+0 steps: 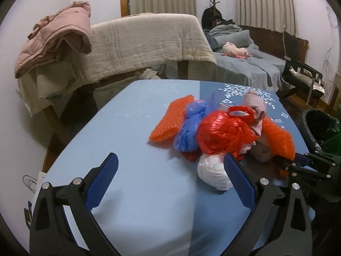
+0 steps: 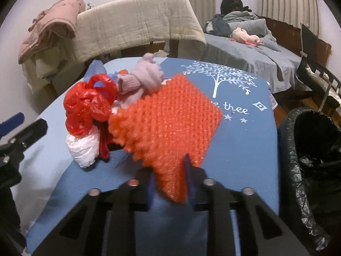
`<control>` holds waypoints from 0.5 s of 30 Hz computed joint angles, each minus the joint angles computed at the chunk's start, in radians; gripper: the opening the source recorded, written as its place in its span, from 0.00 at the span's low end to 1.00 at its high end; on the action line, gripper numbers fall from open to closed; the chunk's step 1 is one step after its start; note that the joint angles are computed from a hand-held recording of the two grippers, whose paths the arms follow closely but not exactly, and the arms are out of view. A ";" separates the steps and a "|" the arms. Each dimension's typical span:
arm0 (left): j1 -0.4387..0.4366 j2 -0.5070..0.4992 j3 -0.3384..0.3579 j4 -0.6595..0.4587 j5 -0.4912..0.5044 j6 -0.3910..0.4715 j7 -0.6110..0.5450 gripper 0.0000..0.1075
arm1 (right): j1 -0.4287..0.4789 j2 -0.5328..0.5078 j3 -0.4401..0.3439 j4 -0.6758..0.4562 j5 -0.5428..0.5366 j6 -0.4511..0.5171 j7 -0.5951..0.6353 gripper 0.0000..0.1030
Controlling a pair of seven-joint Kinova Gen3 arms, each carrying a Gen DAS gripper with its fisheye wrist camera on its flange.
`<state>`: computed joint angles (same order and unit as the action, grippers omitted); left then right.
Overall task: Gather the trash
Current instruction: 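Grasp the orange bubble-wrap mesh with the right gripper while the left gripper grasps the red bag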
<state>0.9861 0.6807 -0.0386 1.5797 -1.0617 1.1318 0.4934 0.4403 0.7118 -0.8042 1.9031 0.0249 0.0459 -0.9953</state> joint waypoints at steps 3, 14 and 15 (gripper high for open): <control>-0.007 0.006 -0.001 -0.009 -0.013 -0.022 -0.007 0.84 | 0.040 0.012 -0.029 -0.010 -0.005 0.009 0.004 0.13; -0.033 0.060 -0.039 -0.097 -0.045 -0.088 -0.086 0.72 | 0.149 0.038 -0.108 -0.056 -0.081 0.066 0.037 0.13; -0.039 0.066 -0.043 -0.106 -0.041 -0.097 -0.097 0.72 | 0.152 0.039 -0.110 -0.059 -0.092 0.069 0.043 0.13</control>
<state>0.9469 0.7471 -0.0812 1.4740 -1.1031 1.0350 0.3962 0.5922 0.7507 -0.9140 1.8439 -0.0667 0.1146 -0.9526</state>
